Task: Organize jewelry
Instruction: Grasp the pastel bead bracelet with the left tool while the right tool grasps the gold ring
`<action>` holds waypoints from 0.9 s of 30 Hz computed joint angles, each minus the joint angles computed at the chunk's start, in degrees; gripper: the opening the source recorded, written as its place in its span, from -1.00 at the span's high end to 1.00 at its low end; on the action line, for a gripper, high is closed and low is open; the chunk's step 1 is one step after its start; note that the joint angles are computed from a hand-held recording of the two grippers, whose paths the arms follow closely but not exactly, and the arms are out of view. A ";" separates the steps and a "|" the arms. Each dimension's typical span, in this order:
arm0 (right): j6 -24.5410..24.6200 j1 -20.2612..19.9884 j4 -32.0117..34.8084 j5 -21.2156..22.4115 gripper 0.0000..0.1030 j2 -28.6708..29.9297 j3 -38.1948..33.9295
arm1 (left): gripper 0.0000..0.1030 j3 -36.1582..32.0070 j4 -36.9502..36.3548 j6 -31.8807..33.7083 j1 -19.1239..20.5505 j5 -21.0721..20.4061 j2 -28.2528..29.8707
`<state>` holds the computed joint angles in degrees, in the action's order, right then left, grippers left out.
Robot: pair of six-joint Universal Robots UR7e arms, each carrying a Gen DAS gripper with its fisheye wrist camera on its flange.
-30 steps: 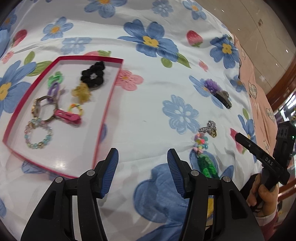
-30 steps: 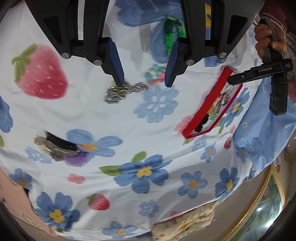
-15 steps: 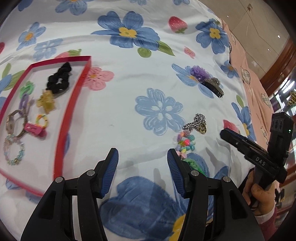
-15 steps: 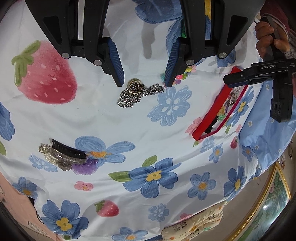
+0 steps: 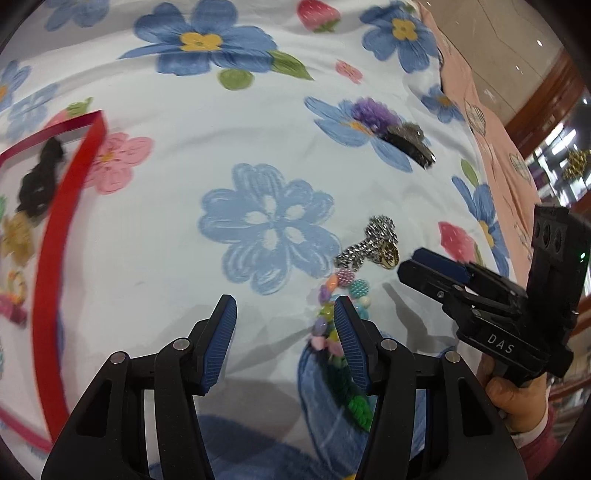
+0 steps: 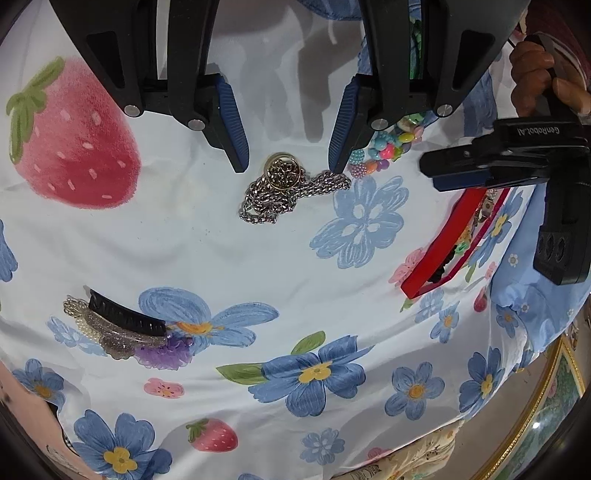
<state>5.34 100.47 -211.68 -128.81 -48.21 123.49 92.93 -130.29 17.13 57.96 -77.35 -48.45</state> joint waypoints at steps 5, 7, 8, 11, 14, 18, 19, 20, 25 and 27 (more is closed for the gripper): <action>-0.55 -0.27 1.27 -0.03 0.19 0.44 -0.98 | -0.05 -0.23 0.88 2.12 -0.40 0.31 1.55; -0.61 -0.45 1.97 -0.26 0.30 0.67 -1.41 | -0.05 0.14 0.34 3.56 -0.57 0.26 1.69; -0.56 -0.58 2.13 -0.11 0.31 0.69 -1.48 | -0.03 0.24 0.14 4.06 -0.61 0.19 1.73; -0.73 -0.79 2.63 -0.34 0.36 1.00 -1.93 | 0.25 0.09 0.15 5.07 -0.62 0.21 2.05; -1.39 -0.54 2.90 -1.53 0.43 1.66 -2.53 | 0.67 -1.40 2.16 5.17 -0.01 -2.08 2.69; -2.09 -0.48 2.42 -2.37 0.57 2.03 -2.78 | 0.71 -0.84 0.85 5.85 0.05 -2.58 2.51; -2.22 -0.46 2.39 -2.46 0.57 1.98 -2.76 | 0.74 -0.53 0.38 5.81 0.04 -2.59 2.24; -2.40 -0.34 2.28 -2.68 0.57 1.91 -2.69 | 0.76 -0.29 -0.01 5.73 0.02 -2.67 2.04; -2.50 0.33 0.83 -3.07 0.57 1.39 -2.12 | 0.79 0.61 -1.76 5.19 0.52 -2.90 0.30; -2.73 0.77 0.25 -2.89 0.57 1.19 -1.99 | 0.79 0.73 -2.15 4.68 0.77 -2.97 -0.20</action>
